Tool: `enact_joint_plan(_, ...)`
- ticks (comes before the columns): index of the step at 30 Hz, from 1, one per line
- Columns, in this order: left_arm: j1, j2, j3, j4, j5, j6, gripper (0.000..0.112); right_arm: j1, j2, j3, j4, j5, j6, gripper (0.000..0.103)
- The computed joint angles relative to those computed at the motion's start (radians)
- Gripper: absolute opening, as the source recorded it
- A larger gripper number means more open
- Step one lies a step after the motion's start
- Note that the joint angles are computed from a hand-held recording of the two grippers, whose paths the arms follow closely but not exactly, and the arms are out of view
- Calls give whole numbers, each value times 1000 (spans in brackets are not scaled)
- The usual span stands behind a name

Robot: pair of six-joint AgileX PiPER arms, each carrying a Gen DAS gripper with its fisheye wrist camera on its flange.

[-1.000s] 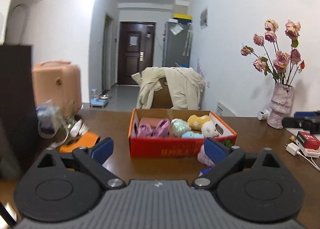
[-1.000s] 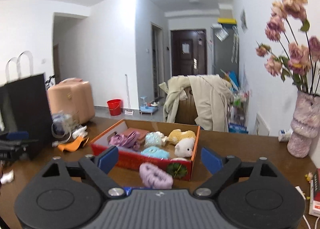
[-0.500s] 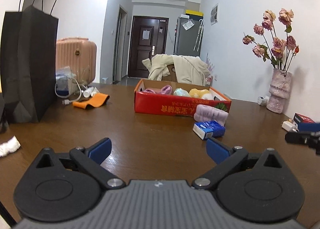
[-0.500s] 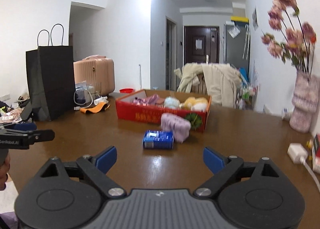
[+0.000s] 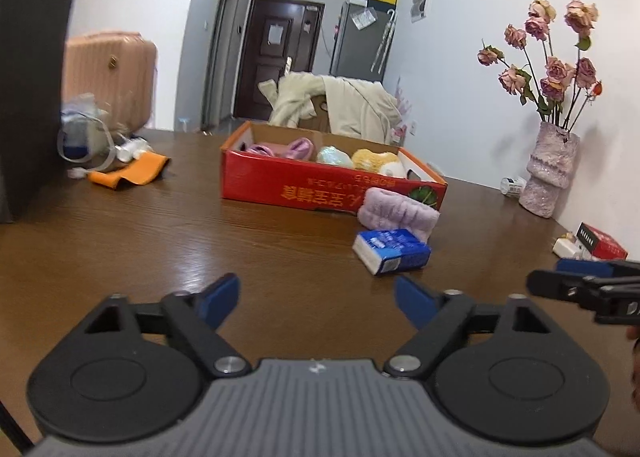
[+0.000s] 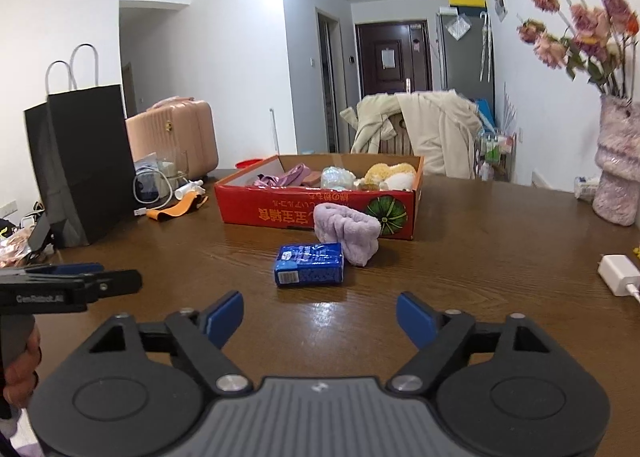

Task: Organize soft objects
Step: 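Move the left gripper down to the blue tissue pack on the table, then close the left gripper on the blue tissue pack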

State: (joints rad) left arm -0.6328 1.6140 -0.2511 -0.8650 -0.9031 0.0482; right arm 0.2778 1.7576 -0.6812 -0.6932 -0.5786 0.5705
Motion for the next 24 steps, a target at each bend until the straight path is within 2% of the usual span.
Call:
enact_joint_plan(1,56,15,-38,61,41,-12,74,5,23,-43,-26,25,38,71)
enact_joint_plan(5,248,104,-226,301,230,-79,53,17,150,-258,-214,111,285,61)
enact_joint_plan(8,369,199,-379,594,360,-262,50,43,277,-454,-356,188,477,58)
enact_joint_plan(10,414,277,-486,712,429,-345,46,54,365,-587,-495,224,657,51)
enact_joint_plan(13,478,366,-597,986,489,-591,30,50,489,-760,-719,210,957,39)
enact_joint_plan(14,500,388,-607,1083,466,-685,29,48,522,-807,-794,199,1057,37)
enact_joint_plan(16,528,409,-598,1158,404,-758,27,39,575,-869,-861,155,1161,29)
enact_joint_plan(17,536,413,-594,1156,389,-756,22,31,587,-877,-849,121,1153,28)
enact_joint_plan(18,537,413,-591,1130,384,-740,19,25,593,-880,-849,96,1158,22)
enact_joint_plan(20,550,412,-584,1154,372,-766,17,15,594,-872,-839,68,1164,21)
enact_joint_plan(24,564,413,-584,1222,357,-836,20,13,587,-845,-782,65,1126,19)
